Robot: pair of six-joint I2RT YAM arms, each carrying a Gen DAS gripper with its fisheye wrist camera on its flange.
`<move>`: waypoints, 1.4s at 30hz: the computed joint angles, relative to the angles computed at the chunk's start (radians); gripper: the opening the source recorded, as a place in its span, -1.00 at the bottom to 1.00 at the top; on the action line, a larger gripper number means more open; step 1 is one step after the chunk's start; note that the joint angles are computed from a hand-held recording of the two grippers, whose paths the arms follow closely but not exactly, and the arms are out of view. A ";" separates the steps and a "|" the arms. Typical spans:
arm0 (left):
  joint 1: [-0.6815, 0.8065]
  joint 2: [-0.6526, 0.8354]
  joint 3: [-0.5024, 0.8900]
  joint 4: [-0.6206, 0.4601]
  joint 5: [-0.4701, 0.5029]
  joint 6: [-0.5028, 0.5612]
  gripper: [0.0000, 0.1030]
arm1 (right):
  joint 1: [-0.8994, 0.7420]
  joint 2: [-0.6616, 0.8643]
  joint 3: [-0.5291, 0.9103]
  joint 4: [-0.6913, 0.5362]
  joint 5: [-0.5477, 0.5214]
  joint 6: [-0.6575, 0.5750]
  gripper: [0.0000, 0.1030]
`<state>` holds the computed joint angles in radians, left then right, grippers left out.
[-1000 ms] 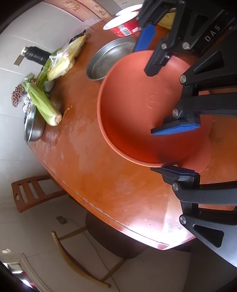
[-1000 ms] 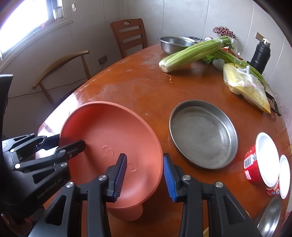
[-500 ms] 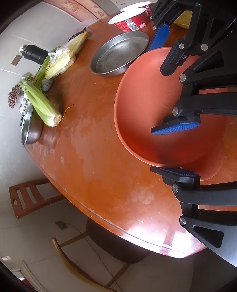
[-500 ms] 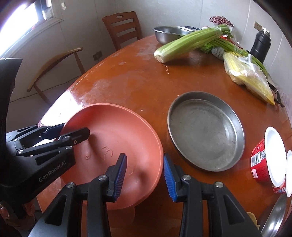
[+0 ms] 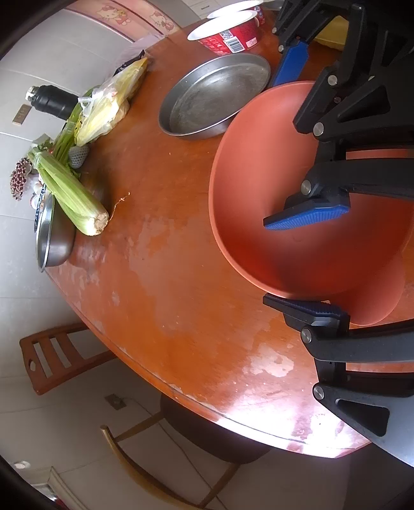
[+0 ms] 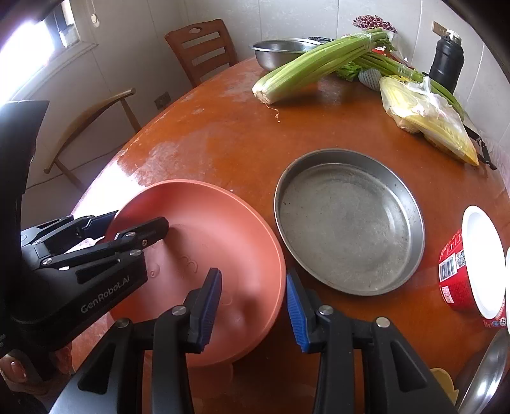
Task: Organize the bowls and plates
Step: 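Lift the orange plate with the left gripper and carry it aside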
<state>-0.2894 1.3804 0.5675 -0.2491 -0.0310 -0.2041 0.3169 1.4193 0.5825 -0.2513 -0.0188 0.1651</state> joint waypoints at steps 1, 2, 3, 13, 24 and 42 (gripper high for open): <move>-0.001 0.004 0.002 0.002 -0.002 0.001 -0.18 | 0.000 0.003 0.001 -0.001 0.000 0.000 -0.21; -0.004 0.008 0.004 0.005 -0.007 0.000 -0.17 | -0.006 0.007 0.004 -0.002 -0.004 -0.001 -0.21; -0.009 0.011 0.006 0.007 -0.012 0.001 -0.15 | -0.010 0.008 0.006 -0.006 -0.010 0.001 -0.21; -0.004 -0.007 -0.008 0.007 -0.007 -0.002 -0.03 | -0.052 -0.060 -0.018 -0.030 -0.026 0.003 -0.21; -0.040 -0.150 -0.022 -0.057 -0.051 -0.043 0.04 | -0.084 -0.239 -0.071 -0.083 -0.044 -0.008 -0.16; -0.349 -0.363 -0.007 -0.247 -0.205 -0.204 0.11 | -0.192 -0.659 -0.176 -0.293 -0.063 -0.048 0.08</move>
